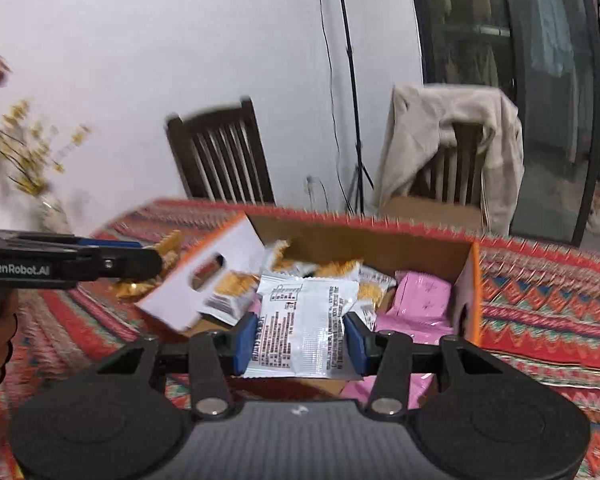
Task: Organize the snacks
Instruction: 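Carry both white packets over and into the orange box, then open both tools to drop the white packets into the box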
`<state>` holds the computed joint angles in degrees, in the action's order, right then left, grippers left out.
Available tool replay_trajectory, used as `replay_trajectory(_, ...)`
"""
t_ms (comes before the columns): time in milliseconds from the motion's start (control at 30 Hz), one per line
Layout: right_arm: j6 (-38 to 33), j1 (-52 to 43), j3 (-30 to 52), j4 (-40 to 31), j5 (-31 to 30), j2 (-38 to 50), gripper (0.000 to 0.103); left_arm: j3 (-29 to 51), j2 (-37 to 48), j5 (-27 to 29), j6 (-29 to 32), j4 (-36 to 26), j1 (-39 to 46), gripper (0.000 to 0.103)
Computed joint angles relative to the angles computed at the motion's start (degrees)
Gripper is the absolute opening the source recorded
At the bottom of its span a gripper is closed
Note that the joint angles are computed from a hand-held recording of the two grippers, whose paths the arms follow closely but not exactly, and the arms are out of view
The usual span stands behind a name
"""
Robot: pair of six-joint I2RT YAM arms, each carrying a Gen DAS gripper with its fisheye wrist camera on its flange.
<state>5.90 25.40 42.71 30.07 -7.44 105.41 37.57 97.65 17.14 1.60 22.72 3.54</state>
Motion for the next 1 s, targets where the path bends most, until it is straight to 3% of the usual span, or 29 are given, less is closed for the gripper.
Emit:
replay_trajectory(100,-0.24,1.48,8.56,-2.8,2.38,9.3,0.046,5.07,8.71,-2.13,0.56,1.47,-0.76,0.043)
replay_trajectory(233,-0.28,2.47,15.95,-5.83,4.15,16.57,0.046,7.97,14.12,-1.84,1.7,2.22,-0.74,0.044)
replay_trajectory(467,0.36,2.44,18.44,-6.33,3.75,20.15,0.048,7.31,15.0,-2.33,4.71,2.23,0.44,0.052)
replay_trajectory(567,0.73,2.17,16.66,-5.32,4.17,18.66,0.055,4.47,10.6,-0.01,5.06,1.46,2.5,0.057)
replay_trajectory(733,0.32,1.81,9.48,-3.41,5.07,10.08,0.056,-1.8,-1.48,2.41,5.71,-0.51,6.07,0.062)
replay_trajectory(867,-0.72,2.26,0.39,-2.92,6.71,-2.53,0.062,-9.23,-16.85,5.49,7.38,-5.39,10.44,0.067)
replay_trajectory(1000,-1.85,3.68,-9.31,-5.12,9.21,-18.18,0.067,-16.29,-36.29,9.97,10.17,-15.27,16.3,0.073)
